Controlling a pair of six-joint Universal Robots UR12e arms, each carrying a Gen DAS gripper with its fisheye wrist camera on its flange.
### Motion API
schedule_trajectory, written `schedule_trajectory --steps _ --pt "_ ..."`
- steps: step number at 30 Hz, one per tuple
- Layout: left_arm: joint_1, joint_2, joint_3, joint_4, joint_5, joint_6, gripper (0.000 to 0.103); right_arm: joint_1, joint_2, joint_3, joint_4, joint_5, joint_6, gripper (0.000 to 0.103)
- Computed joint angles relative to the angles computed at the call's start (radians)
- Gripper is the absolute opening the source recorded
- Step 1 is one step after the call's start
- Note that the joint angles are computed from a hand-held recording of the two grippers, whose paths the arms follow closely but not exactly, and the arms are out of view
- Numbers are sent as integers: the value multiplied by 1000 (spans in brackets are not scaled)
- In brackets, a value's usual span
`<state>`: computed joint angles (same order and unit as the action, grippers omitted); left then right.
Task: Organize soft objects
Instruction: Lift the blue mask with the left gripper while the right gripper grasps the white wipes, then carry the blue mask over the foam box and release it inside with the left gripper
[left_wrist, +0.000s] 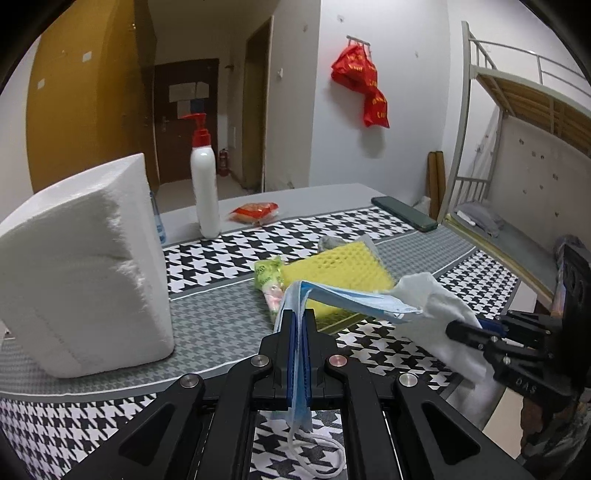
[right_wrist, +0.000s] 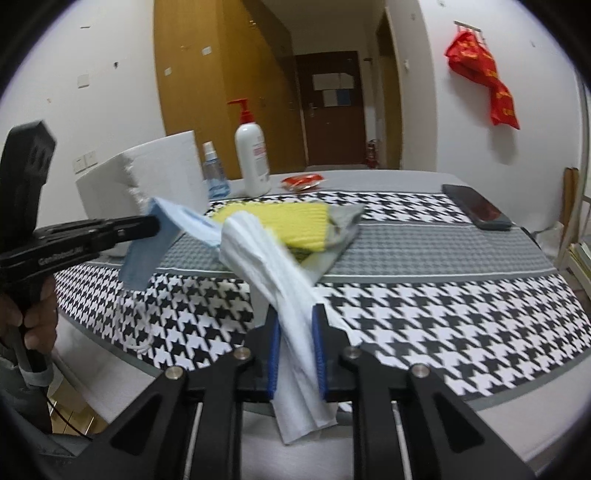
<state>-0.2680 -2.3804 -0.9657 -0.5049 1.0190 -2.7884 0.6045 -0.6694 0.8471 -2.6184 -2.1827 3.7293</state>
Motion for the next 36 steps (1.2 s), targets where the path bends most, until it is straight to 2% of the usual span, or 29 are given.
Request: schedule_trajectory --steps 3,11,20,36 --pt "6 9 -16 24 -7 -17 4 4 -2 3 -14 -8 -6 10" --pt "23 29 -49 87 -25 -65 4 16 -2 -8 -27 -42 -12 9" --pt "37 54 -87 196 20 -128 4 30 -14 -1 -53 -116 -4 9" --pt "45 66 -106 222 40 -151 4 31 -5 -30 -49 -109 0 9"
